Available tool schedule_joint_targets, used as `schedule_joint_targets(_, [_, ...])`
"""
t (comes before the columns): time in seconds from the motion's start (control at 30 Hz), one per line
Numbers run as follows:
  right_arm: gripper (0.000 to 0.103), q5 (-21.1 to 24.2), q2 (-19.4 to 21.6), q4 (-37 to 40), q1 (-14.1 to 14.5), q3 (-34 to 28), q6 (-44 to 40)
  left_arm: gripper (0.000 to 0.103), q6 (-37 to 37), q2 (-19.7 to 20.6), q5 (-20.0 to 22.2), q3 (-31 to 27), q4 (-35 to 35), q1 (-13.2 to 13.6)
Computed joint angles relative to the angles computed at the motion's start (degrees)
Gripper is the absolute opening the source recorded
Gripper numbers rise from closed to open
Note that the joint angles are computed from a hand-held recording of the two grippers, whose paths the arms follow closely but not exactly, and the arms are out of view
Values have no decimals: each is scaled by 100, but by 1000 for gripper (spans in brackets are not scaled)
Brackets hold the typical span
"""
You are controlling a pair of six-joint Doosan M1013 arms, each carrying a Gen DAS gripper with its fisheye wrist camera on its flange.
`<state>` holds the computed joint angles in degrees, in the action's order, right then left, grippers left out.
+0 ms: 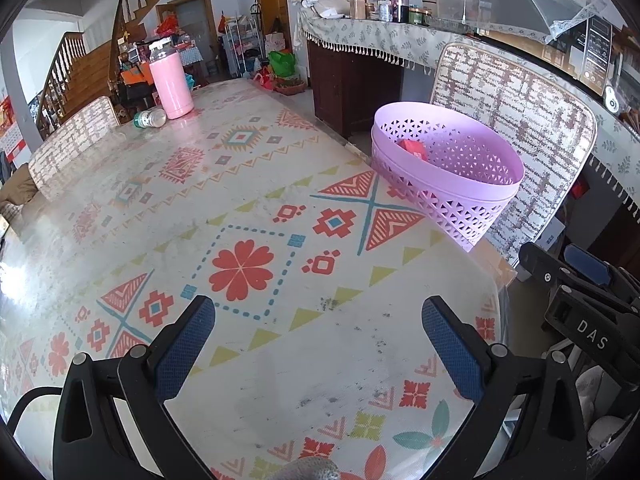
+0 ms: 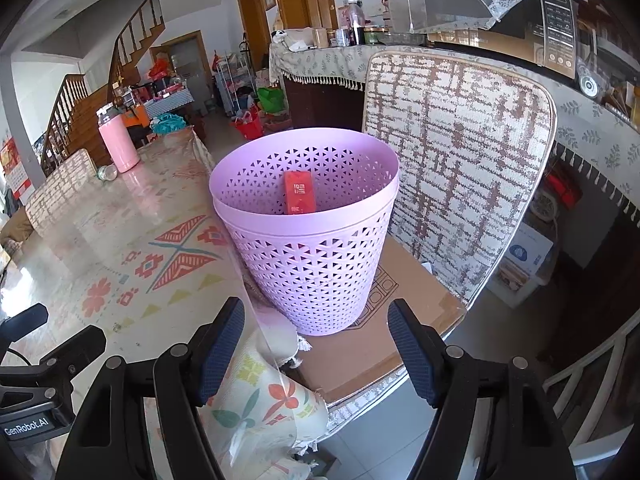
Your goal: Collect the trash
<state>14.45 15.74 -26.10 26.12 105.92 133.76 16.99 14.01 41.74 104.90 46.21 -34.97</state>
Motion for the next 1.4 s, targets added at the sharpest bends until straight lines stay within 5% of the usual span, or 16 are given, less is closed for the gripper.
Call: schedule_joint_targets(1.4, [82,-256,-57,-118,-268,203,345,103,28,248,95,-278,234,-157])
